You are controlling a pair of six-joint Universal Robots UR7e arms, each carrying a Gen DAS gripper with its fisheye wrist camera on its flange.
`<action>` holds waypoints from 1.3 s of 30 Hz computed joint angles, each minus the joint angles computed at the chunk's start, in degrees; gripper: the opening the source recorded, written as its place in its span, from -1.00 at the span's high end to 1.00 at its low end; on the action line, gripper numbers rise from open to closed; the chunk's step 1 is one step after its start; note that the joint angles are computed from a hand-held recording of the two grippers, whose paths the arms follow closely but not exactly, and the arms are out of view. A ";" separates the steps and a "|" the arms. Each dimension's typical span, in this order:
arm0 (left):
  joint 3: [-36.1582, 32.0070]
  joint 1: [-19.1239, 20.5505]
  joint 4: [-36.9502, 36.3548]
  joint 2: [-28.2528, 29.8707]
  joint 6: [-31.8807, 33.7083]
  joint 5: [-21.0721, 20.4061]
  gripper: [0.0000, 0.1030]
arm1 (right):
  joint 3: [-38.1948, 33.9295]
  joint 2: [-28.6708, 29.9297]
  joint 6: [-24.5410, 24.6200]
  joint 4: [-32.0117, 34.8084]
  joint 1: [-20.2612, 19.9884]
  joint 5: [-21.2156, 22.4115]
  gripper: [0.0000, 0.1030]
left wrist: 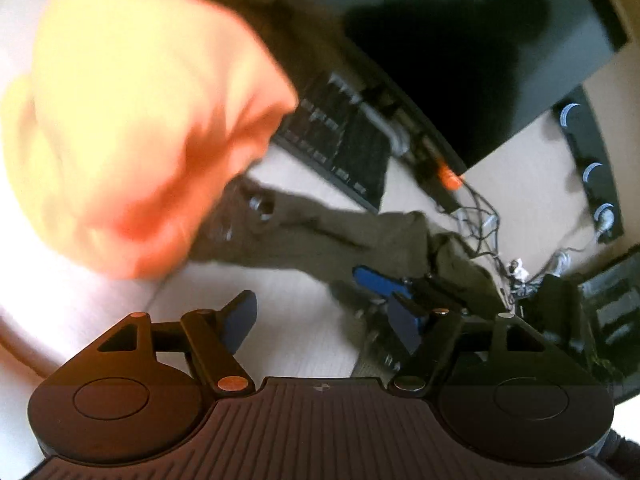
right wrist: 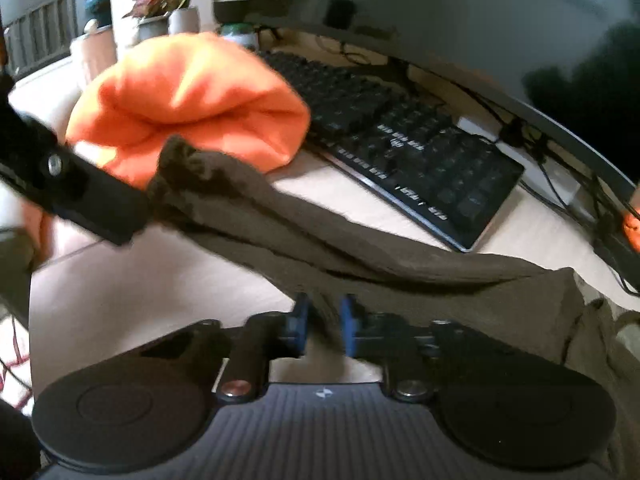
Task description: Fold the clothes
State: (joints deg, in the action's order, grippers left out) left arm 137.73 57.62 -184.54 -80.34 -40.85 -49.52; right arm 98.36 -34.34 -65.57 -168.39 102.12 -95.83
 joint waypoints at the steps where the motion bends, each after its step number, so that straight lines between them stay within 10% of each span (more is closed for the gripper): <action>1: -0.38 0.79 -1.13 0.63 -0.09 -1.46 -0.59 | -0.01 -0.30 0.78 0.17 -0.15 0.56 0.82; 7: -6.75 5.69 -4.20 7.05 1.06 -5.54 -0.70 | 0.50 -1.50 1.82 0.78 -0.68 2.32 0.83; 13: -12.32 3.63 -3.69 12.37 10.06 5.82 0.16 | 1.80 -1.24 -0.52 -1.83 -0.78 2.71 0.79; 20: -13.91 2.46 -8.82 11.36 14.74 8.66 0.15 | 0.43 2.11 -3.04 -4.87 -0.30 1.48 0.49; 25: -9.04 1.46 -6.14 6.41 8.48 3.10 -0.49 | -0.56 0.97 0.04 -2.23 -0.57 3.69 0.85; 39: -9.53 10.31 -18.72 14.85 -2.34 -20.09 -0.69 | 2.98 -4.71 6.79 -4.09 -1.09 7.69 0.86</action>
State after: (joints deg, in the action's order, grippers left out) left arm 128.19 67.93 -203.26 -65.49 -43.19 -69.61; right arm 101.33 -39.05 -58.78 -172.48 101.04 -88.14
